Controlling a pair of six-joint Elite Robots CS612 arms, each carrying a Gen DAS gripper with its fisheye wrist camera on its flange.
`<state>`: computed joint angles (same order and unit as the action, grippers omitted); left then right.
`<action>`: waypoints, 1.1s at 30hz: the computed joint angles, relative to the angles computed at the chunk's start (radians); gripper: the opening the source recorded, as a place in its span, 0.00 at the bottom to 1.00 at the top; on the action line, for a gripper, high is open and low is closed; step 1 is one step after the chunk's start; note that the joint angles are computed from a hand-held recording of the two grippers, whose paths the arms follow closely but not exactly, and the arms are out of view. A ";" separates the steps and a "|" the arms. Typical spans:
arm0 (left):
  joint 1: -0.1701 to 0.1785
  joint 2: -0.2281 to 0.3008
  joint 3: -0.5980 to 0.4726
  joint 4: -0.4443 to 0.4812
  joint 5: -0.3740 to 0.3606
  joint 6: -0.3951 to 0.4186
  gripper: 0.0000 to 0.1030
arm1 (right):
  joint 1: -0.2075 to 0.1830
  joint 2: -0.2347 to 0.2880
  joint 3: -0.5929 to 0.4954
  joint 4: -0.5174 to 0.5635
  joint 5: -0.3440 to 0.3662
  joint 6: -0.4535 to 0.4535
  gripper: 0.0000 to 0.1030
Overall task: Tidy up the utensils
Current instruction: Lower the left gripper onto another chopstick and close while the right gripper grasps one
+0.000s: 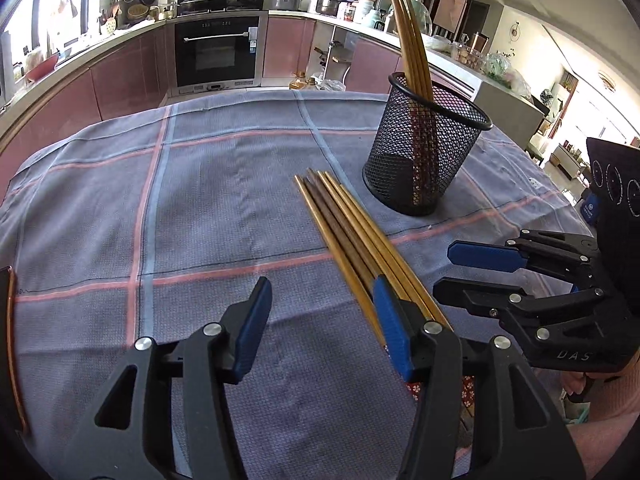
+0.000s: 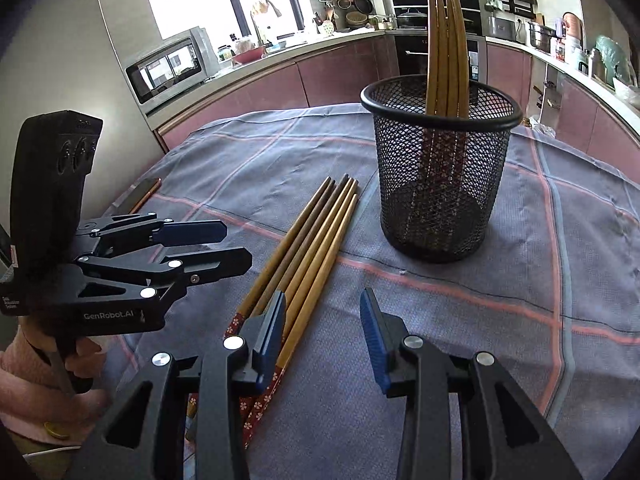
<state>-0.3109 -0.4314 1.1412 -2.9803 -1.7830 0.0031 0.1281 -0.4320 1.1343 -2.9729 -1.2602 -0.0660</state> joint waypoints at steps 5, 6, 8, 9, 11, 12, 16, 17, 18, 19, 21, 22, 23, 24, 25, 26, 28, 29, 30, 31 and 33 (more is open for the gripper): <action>-0.003 -0.001 0.005 0.004 0.005 -0.003 0.51 | 0.004 -0.001 0.009 -0.011 -0.021 0.003 0.35; -0.004 -0.001 0.005 0.005 0.008 -0.003 0.51 | 0.004 -0.001 0.010 -0.012 -0.023 0.002 0.35; -0.006 -0.001 0.006 0.008 0.013 -0.005 0.51 | 0.006 0.002 0.007 -0.009 -0.025 0.002 0.35; -0.007 -0.001 0.007 0.011 0.018 -0.004 0.51 | 0.007 0.002 0.007 -0.008 -0.028 0.001 0.35; -0.009 0.000 0.005 0.018 0.025 -0.004 0.51 | 0.009 0.003 0.005 -0.007 -0.037 -0.006 0.35; -0.010 0.000 0.006 0.018 0.029 -0.002 0.51 | 0.011 0.003 0.003 -0.005 -0.041 -0.010 0.35; -0.013 0.001 0.006 0.017 0.039 0.004 0.52 | 0.017 0.006 -0.003 -0.001 -0.063 -0.024 0.35; -0.014 0.002 0.005 0.018 0.042 0.007 0.52 | 0.016 0.006 -0.002 -0.003 -0.064 -0.026 0.35; -0.015 0.002 0.005 0.017 0.046 0.009 0.52 | 0.017 0.006 -0.002 -0.003 -0.064 -0.026 0.35; -0.016 0.002 0.004 0.017 0.049 0.011 0.52 | 0.017 0.006 -0.002 -0.003 -0.065 -0.026 0.35; -0.017 0.002 0.003 0.018 0.056 0.016 0.54 | 0.019 0.007 -0.005 -0.002 -0.072 -0.026 0.35; -0.018 0.002 0.003 0.018 0.060 0.018 0.54 | 0.019 0.008 -0.005 0.000 -0.076 -0.025 0.35; -0.019 0.002 0.003 0.019 0.062 0.020 0.54 | 0.018 0.008 -0.006 0.003 -0.077 -0.022 0.35; -0.020 0.002 0.004 0.019 0.065 0.023 0.54 | 0.017 0.008 -0.006 0.005 -0.075 -0.020 0.35; -0.020 0.002 0.003 0.020 0.066 0.024 0.54 | 0.016 0.007 -0.004 0.006 -0.076 -0.019 0.35; -0.021 0.002 0.002 0.027 0.070 0.026 0.53 | 0.016 0.006 -0.003 0.007 -0.080 -0.020 0.35; -0.022 0.002 0.004 0.023 0.076 0.034 0.53 | 0.016 0.006 -0.004 0.011 -0.081 -0.019 0.35; -0.022 0.002 0.004 0.022 0.078 0.035 0.52 | 0.015 0.006 -0.004 0.013 -0.081 -0.019 0.35; -0.022 0.001 0.004 0.023 0.079 0.036 0.52 | 0.016 0.006 -0.004 0.015 -0.083 -0.020 0.35; -0.022 0.001 0.005 0.024 0.078 0.036 0.51 | 0.016 0.006 -0.004 0.018 -0.088 -0.021 0.35; -0.020 0.001 0.003 0.028 0.074 0.036 0.49 | 0.018 0.006 -0.006 0.021 -0.097 -0.026 0.32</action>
<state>-0.3309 -0.4304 1.1446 -2.9525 -1.7094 0.0390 0.1459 -0.4262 1.1281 -2.9517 -1.3577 -0.0924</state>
